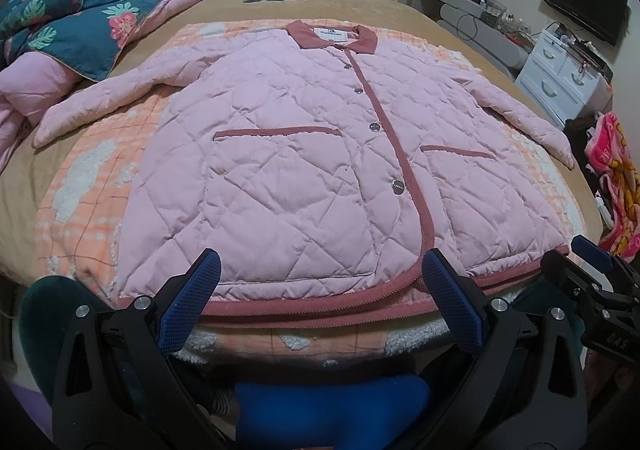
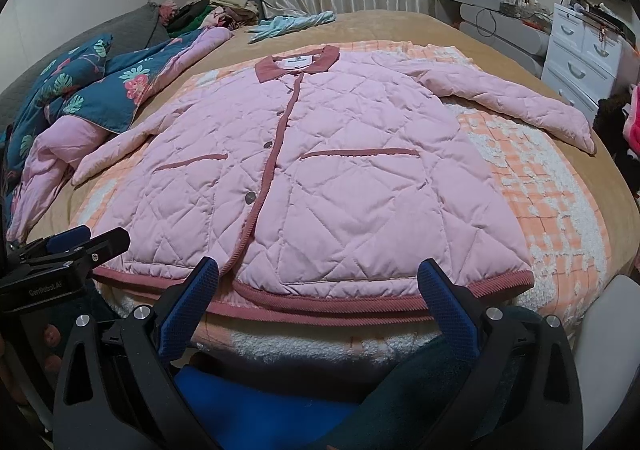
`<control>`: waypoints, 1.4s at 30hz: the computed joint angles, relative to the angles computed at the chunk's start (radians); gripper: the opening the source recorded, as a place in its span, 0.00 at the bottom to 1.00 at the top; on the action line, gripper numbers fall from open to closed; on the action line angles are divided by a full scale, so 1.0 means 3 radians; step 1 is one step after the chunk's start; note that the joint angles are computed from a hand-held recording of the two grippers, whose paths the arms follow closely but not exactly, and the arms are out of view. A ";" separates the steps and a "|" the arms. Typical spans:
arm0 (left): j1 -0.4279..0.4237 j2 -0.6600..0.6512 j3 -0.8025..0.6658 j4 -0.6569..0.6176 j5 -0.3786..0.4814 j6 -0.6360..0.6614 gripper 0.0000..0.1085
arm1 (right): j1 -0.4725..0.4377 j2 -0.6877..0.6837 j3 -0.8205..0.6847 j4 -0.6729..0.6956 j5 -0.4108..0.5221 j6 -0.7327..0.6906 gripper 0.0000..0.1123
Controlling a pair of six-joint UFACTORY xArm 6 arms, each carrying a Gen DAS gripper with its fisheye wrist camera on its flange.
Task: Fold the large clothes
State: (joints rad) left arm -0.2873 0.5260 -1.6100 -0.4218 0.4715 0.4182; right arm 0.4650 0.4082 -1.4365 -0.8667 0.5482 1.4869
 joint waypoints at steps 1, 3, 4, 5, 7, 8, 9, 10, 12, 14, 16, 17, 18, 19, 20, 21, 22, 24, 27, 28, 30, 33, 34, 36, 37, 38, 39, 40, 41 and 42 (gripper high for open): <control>0.0002 -0.0001 0.0001 -0.0011 0.0002 0.0010 0.87 | -0.0003 -0.0002 0.0006 0.0004 -0.0002 -0.0001 0.88; 0.0000 0.0005 -0.0002 -0.0009 0.0002 0.0006 0.87 | -0.0001 0.0004 0.0003 0.0010 0.0000 -0.0002 0.88; -0.0003 0.0002 0.0001 -0.0001 -0.0003 0.0001 0.87 | -0.0003 0.0004 0.0004 0.0014 0.0001 -0.0001 0.88; 0.0001 0.0006 -0.0002 -0.0012 -0.0001 0.0009 0.87 | -0.0006 0.0003 0.0008 0.0017 -0.0004 0.0000 0.88; 0.0002 0.0006 -0.0007 -0.0020 0.0009 0.0013 0.87 | -0.0007 0.0006 0.0004 0.0025 -0.0001 -0.0006 0.88; 0.0000 0.0006 -0.0006 -0.0027 0.0010 0.0016 0.87 | -0.0008 0.0006 0.0004 0.0032 -0.0002 -0.0014 0.88; 0.0000 0.0005 -0.0001 -0.0001 -0.0002 -0.0001 0.87 | -0.0009 0.0004 0.0009 0.0032 -0.0004 -0.0014 0.88; 0.0001 0.0005 -0.0004 -0.0007 0.0006 0.0005 0.87 | -0.0010 0.0003 0.0010 0.0036 -0.0004 -0.0013 0.88; 0.0000 0.0005 -0.0003 -0.0012 0.0006 0.0010 0.87 | -0.0009 0.0009 0.0006 0.0035 -0.0003 -0.0011 0.88; 0.0000 0.0004 -0.0001 -0.0011 0.0002 0.0009 0.87 | -0.0009 0.0009 0.0007 0.0033 -0.0007 -0.0007 0.88; -0.0001 0.0004 0.0001 -0.0003 -0.0003 -0.0001 0.87 | -0.0009 0.0010 0.0006 0.0026 -0.0006 -0.0004 0.88; -0.0001 0.0004 0.0001 -0.0003 -0.0003 -0.0001 0.87 | -0.0010 0.0012 0.0006 0.0025 -0.0009 -0.0005 0.88; -0.0001 0.0004 0.0001 -0.0003 -0.0003 -0.0001 0.87 | -0.0009 0.0012 0.0007 0.0026 -0.0009 -0.0004 0.88; 0.0000 0.0004 -0.0001 -0.0010 0.0001 0.0006 0.87 | -0.0009 0.0012 0.0007 0.0026 -0.0009 -0.0004 0.88; -0.0001 0.0003 0.0000 -0.0008 0.0002 0.0005 0.87 | -0.0011 0.0013 0.0008 0.0024 -0.0011 0.0000 0.88; 0.0000 0.0003 0.0002 -0.0007 -0.0002 0.0005 0.87 | -0.0013 0.0013 0.0010 0.0021 -0.0019 0.0001 0.88; 0.0000 0.0004 0.0001 -0.0009 0.0001 0.0010 0.87 | -0.0009 0.0013 0.0008 0.0018 -0.0009 0.0008 0.88; -0.0001 0.0007 -0.0004 -0.0004 0.0000 0.0009 0.87 | -0.0011 0.0016 0.0007 0.0035 -0.0016 -0.0009 0.88; -0.0001 0.0009 -0.0009 -0.0002 0.0010 0.0004 0.87 | -0.0009 0.0028 0.0003 0.0049 -0.0014 -0.0023 0.88; -0.0002 0.0011 -0.0010 0.0000 0.0012 -0.0004 0.87 | -0.0008 0.0032 -0.0003 0.0054 -0.0011 -0.0025 0.88; -0.0002 0.0011 -0.0010 0.0000 0.0012 -0.0001 0.87 | -0.0008 0.0032 -0.0001 0.0042 -0.0010 -0.0013 0.88; -0.0004 0.0010 -0.0005 0.0007 0.0002 -0.0006 0.87 | -0.0010 0.0046 -0.0009 0.0035 -0.0013 0.0004 0.88; -0.0005 0.0010 -0.0004 0.0012 -0.0001 -0.0013 0.87 | -0.0012 0.0055 -0.0017 0.0039 -0.0011 0.0001 0.88; -0.0006 0.0038 -0.0042 0.0026 0.0023 -0.0031 0.87 | -0.0013 0.0047 -0.0011 0.0043 -0.0011 -0.0013 0.88; -0.0004 0.0051 -0.0064 0.0031 0.0034 -0.0050 0.87 | -0.0019 0.0052 -0.0015 0.0048 -0.0018 -0.0020 0.88; 0.0002 0.0090 -0.0118 0.0038 0.0054 -0.0065 0.87 | -0.0026 0.0061 -0.0024 0.0065 -0.0022 -0.0039 0.88; 0.0007 0.0120 -0.0167 0.0061 0.0071 -0.0088 0.87 | -0.0034 0.0071 -0.0036 0.0087 -0.0027 -0.0067 0.88; 0.0008 0.0146 -0.0208 0.0099 0.0079 -0.0127 0.87 | -0.0047 0.0083 -0.0055 0.0121 -0.0031 -0.0113 0.88; 0.0013 0.0198 -0.0290 0.0135 0.0104 -0.0170 0.87 | -0.0055 0.0101 -0.0085 0.0151 -0.0017 -0.0155 0.88; 0.0023 0.0265 -0.0404 0.0169 0.0150 -0.0213 0.87 | -0.0064 0.0121 -0.0119 0.0181 -0.0004 -0.0197 0.88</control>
State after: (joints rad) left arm -0.2803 0.6056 -1.7311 -0.3710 0.5165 0.3543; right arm 0.4458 0.4446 -1.4721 -0.8125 0.5469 1.4279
